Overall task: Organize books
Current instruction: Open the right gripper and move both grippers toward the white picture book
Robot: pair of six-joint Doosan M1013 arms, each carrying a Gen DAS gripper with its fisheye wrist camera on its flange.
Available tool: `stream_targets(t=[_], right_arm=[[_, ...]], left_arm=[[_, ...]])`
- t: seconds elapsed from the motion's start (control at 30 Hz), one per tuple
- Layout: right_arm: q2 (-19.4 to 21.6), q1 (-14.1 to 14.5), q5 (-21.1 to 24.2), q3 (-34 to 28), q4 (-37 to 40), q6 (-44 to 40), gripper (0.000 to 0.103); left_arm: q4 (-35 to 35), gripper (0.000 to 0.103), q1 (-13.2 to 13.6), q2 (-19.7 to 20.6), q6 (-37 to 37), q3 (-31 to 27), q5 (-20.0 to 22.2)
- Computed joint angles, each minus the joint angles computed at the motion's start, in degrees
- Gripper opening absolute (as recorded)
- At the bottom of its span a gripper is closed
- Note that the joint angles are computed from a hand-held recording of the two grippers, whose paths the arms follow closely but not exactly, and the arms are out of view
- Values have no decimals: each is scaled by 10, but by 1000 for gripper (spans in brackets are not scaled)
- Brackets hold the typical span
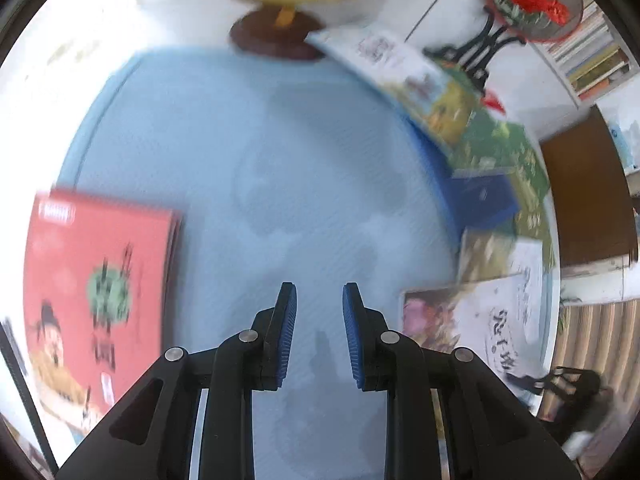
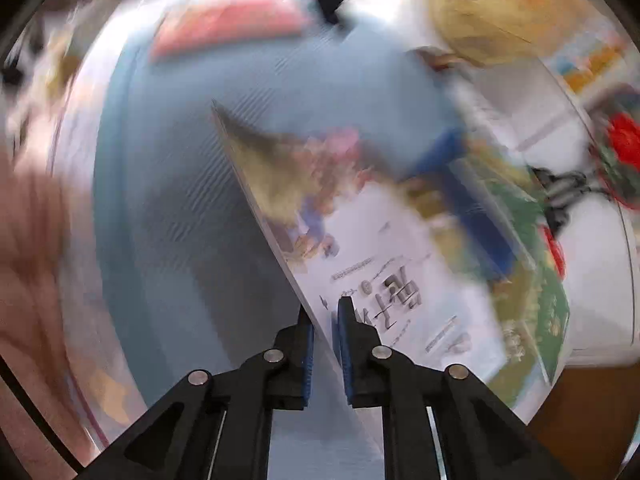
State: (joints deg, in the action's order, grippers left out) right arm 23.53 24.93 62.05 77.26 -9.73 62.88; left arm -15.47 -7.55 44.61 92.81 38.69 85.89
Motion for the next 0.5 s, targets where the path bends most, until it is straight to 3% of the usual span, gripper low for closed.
stream_targets(t=[0.07, 0.2, 0.37, 0.5], right_arm=[[-3, 13, 11, 19, -26, 65, 29], [-18, -2, 21, 25, 25, 249, 52], [-53, -43, -17, 58, 169, 441, 56], [-87, -70, -119, 138, 358, 530, 56]], left_arm=[[-5, 21, 0, -2, 25, 12, 16], [0, 21, -15, 12, 95, -1, 37], [4, 21, -57, 63, 180, -87, 92], [19, 21, -84, 95, 234, -130, 134]])
